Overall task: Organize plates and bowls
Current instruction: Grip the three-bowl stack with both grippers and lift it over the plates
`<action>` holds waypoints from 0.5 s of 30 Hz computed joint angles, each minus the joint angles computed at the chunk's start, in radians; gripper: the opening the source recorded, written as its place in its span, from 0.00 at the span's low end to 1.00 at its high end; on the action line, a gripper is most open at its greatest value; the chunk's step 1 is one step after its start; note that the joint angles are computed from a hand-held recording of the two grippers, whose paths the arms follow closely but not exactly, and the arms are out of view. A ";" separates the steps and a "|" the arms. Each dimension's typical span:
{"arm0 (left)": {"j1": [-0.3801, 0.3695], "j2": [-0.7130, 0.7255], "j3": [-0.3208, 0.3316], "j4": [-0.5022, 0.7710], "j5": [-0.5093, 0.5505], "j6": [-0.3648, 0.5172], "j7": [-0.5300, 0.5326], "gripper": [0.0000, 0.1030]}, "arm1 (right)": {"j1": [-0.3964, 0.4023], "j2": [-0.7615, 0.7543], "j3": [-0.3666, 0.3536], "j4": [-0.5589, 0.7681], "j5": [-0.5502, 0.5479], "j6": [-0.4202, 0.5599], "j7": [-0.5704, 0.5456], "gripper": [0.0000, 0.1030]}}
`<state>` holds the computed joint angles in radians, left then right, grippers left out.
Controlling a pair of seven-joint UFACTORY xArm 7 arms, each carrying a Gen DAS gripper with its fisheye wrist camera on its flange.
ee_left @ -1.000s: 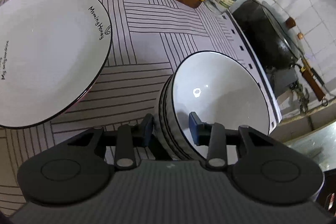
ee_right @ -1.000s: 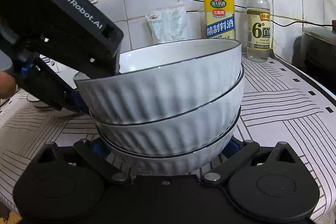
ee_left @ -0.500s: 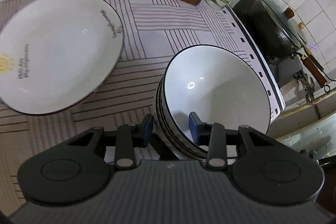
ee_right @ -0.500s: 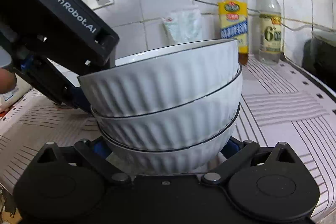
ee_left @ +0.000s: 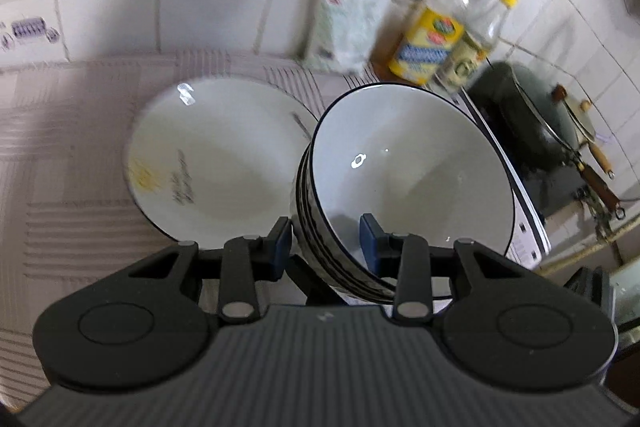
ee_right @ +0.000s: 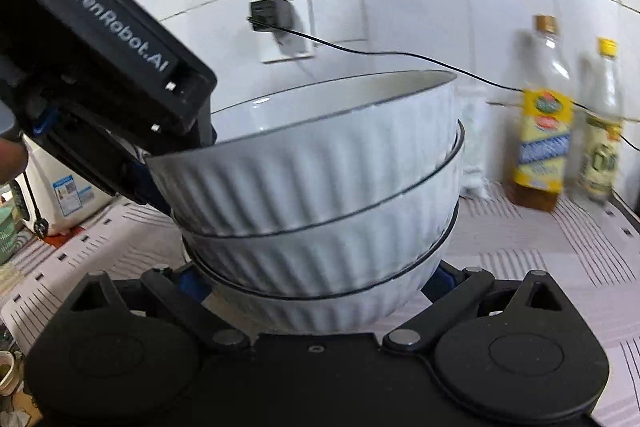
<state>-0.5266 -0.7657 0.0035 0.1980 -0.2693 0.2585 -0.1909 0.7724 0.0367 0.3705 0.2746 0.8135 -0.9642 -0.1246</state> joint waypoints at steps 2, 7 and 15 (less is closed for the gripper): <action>0.032 -0.021 0.012 0.013 0.023 0.026 0.023 0.34 | -0.012 -0.011 -0.010 0.037 -0.023 0.045 -0.018 0.98; 0.129 -0.025 -0.008 0.062 0.067 0.086 0.046 0.34 | -0.047 0.046 -0.041 0.115 -0.156 0.038 -0.019 0.98; 0.157 0.106 0.077 0.113 0.030 0.031 0.132 0.35 | -0.073 0.131 -0.091 0.267 -0.249 0.170 -0.092 0.98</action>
